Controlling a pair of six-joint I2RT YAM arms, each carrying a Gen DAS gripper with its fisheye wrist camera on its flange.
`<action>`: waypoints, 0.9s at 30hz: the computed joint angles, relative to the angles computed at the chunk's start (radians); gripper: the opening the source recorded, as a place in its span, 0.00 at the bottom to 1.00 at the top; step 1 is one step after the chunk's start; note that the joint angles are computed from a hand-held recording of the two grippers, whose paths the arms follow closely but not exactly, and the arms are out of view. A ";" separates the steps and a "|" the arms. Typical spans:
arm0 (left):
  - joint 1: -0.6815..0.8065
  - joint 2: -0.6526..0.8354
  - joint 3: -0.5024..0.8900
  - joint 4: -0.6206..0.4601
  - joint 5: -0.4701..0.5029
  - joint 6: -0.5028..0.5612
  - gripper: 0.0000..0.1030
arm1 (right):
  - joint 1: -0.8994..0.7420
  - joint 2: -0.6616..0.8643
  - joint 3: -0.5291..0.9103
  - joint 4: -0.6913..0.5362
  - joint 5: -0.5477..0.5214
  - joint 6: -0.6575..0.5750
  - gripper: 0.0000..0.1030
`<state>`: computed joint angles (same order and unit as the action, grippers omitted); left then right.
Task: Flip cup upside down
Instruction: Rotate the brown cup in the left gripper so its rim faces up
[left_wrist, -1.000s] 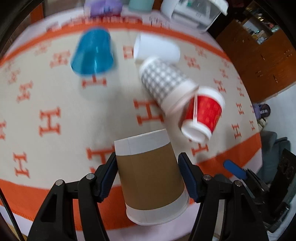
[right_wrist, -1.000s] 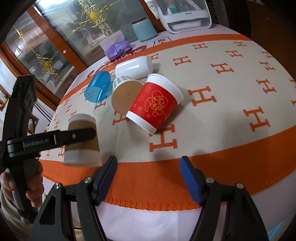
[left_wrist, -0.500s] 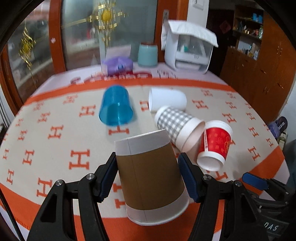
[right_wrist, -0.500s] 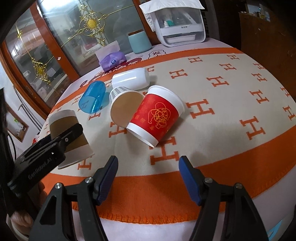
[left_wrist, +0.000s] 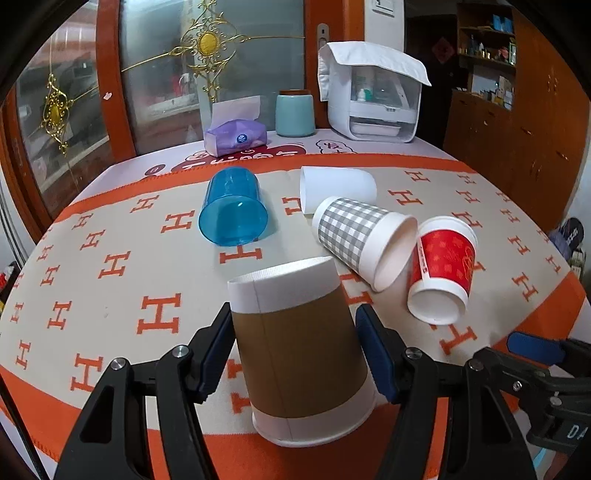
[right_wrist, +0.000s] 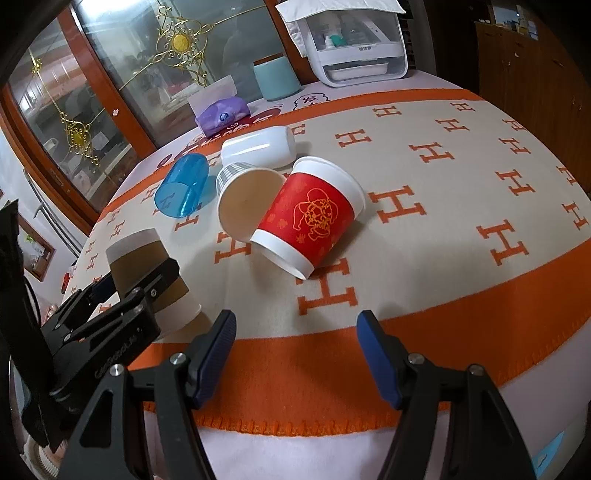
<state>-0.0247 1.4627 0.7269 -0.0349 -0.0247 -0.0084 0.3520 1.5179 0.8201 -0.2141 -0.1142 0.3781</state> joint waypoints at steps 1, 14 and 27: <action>-0.003 -0.011 -0.005 -0.008 -0.003 0.001 0.62 | 0.002 -0.003 -0.001 -0.002 0.002 0.001 0.66; -0.005 -0.086 -0.044 -0.110 0.045 0.027 0.60 | 0.030 -0.042 -0.016 -0.028 0.023 0.000 0.66; -0.021 -0.154 -0.078 -0.139 0.008 0.030 0.91 | 0.042 -0.095 -0.046 -0.032 0.032 0.018 0.66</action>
